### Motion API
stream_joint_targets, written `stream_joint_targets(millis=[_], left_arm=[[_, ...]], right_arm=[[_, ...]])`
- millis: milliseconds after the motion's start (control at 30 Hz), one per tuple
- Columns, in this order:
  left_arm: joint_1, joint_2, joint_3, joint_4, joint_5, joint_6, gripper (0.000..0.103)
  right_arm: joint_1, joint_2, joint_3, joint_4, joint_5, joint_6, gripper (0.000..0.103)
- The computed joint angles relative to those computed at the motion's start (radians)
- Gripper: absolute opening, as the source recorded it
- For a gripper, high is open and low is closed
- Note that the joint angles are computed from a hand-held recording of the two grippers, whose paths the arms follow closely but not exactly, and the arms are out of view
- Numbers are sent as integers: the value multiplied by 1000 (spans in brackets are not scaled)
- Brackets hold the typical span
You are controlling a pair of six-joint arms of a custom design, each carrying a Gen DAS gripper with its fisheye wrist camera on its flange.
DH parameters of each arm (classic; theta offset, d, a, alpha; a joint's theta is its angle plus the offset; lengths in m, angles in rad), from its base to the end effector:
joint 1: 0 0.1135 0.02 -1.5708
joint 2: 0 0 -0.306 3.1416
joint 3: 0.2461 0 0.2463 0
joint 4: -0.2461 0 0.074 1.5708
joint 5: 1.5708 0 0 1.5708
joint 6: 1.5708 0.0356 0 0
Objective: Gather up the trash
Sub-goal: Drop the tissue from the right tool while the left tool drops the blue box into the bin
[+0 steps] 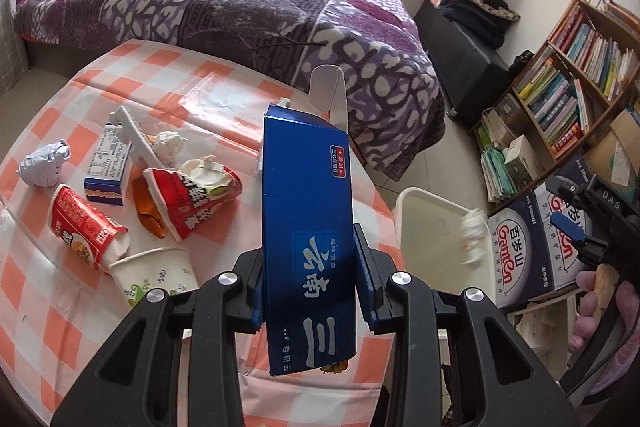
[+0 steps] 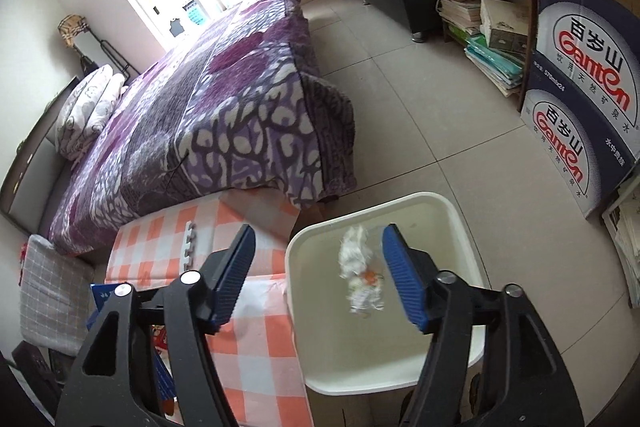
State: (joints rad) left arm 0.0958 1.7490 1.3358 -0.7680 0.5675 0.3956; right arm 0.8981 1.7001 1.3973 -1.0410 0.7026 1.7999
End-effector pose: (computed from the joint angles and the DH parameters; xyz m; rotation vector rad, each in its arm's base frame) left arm 0.3568 0.0151 0.2775 0.5297 2.5174 -0.6032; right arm 0.2225 0.2423 0.3044 1.1401 2.1239 0.0736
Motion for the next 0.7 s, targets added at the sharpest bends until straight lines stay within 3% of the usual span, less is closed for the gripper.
stream_joint_targets(millis=[133,700], left_arm=[[-59,-34,-56,33,-11,-24,35],[-433,-52,-189,111,-9,-240,35]], right_arm=[[7,-87,-90,-16,21,83,77],[49,-290,-278,15,96,249,83]])
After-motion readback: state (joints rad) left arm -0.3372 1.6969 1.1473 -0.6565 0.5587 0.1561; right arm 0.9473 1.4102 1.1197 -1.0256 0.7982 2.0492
